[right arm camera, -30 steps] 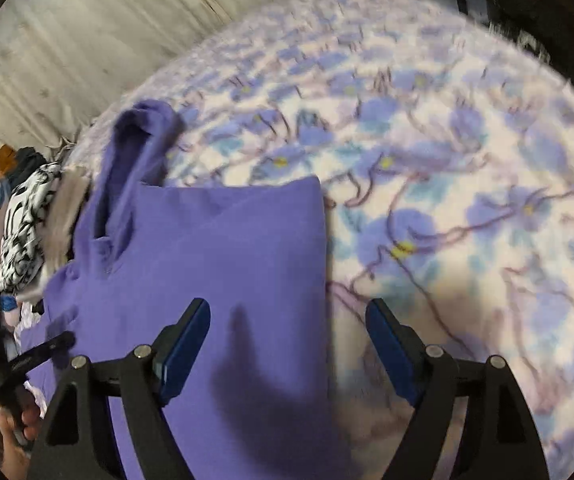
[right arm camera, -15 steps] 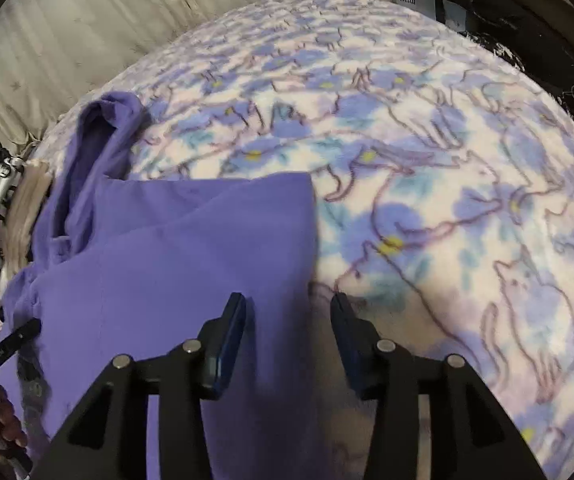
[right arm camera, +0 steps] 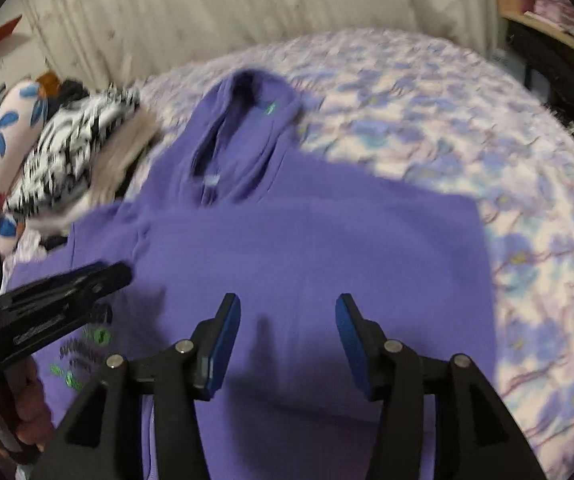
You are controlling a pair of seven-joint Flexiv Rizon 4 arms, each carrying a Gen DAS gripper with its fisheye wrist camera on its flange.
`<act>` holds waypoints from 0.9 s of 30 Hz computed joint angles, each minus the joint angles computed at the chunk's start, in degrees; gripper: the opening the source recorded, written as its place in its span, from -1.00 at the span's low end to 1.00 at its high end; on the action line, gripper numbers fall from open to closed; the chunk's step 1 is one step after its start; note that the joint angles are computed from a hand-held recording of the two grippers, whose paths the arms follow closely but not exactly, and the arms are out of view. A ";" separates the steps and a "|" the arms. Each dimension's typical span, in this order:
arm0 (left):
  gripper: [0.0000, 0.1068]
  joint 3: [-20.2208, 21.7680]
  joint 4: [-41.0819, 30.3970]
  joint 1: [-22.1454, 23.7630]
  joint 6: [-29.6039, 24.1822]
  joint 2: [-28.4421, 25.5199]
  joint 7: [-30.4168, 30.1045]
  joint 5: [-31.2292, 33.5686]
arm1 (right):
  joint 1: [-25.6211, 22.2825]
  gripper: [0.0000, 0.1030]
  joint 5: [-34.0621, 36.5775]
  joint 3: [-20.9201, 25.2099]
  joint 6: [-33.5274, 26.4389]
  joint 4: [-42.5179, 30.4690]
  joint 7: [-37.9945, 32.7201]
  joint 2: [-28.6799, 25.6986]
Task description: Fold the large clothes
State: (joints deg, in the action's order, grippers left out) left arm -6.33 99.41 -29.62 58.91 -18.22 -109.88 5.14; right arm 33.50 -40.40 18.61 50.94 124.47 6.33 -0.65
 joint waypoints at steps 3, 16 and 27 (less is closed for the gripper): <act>-0.28 1.83 -0.92 -1.42 -2.42 -1.11 -3.50 3.89 | 0.66 -0.03 3.91 1.25 -6.18 0.87 -1.54 0.80; -0.01 1.04 2.28 0.54 -1.93 1.56 -3.07 3.28 | 1.31 0.01 10.15 6.37 -26.23 4.28 3.37 11.07; 0.06 -0.31 5.06 0.83 -3.22 5.64 -3.26 2.29 | 0.49 0.01 13.61 7.31 -18.66 7.77 7.80 15.61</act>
State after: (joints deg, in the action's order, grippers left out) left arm -6.64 104.48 -28.79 55.69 -12.58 -113.14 7.43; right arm 33.99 -26.79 25.93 32.28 132.24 14.13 14.97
